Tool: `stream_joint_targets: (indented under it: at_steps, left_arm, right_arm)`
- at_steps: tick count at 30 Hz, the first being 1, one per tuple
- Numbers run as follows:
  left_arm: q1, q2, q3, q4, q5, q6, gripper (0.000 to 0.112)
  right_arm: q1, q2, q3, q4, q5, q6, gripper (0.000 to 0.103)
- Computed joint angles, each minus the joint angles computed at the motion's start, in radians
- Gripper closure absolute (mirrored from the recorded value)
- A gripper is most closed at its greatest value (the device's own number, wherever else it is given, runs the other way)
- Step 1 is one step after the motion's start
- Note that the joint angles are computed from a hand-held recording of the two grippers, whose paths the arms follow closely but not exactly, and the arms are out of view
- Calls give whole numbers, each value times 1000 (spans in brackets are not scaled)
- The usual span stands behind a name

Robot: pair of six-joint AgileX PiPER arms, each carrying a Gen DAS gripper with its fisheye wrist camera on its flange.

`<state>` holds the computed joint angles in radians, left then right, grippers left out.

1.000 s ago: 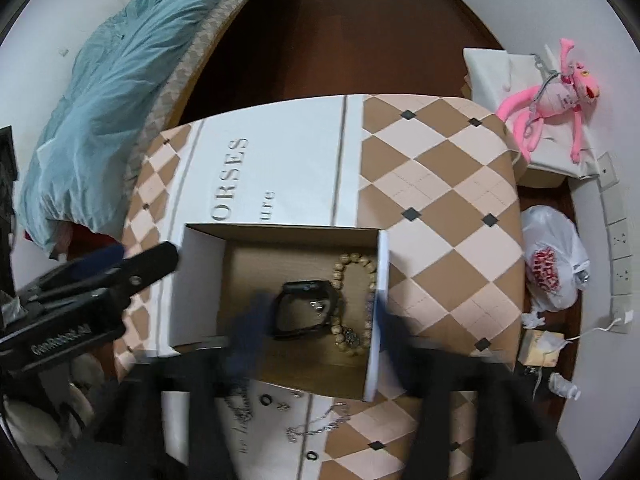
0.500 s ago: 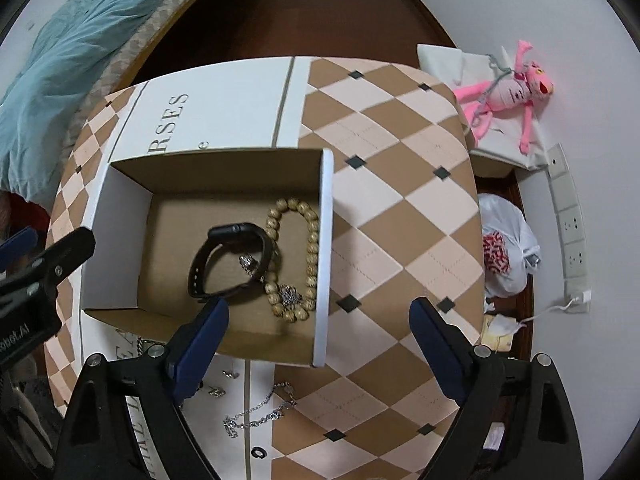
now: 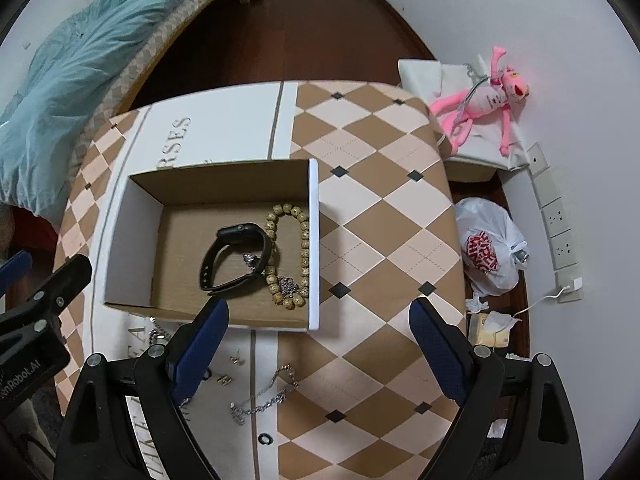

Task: Organize jewelry
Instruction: 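Move both tools back toward the remaining jewelry beside the box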

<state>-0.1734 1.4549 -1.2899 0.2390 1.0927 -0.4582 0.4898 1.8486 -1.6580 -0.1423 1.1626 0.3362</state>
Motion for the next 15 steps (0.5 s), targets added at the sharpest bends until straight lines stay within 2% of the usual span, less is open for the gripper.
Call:
stream_joint_targets:
  at_steps: [15]
  left_arm:
    - [-79,-221,-1,39,121,-62,15]
  right_arm:
    - [85,-258,105,-46,10,90,10]
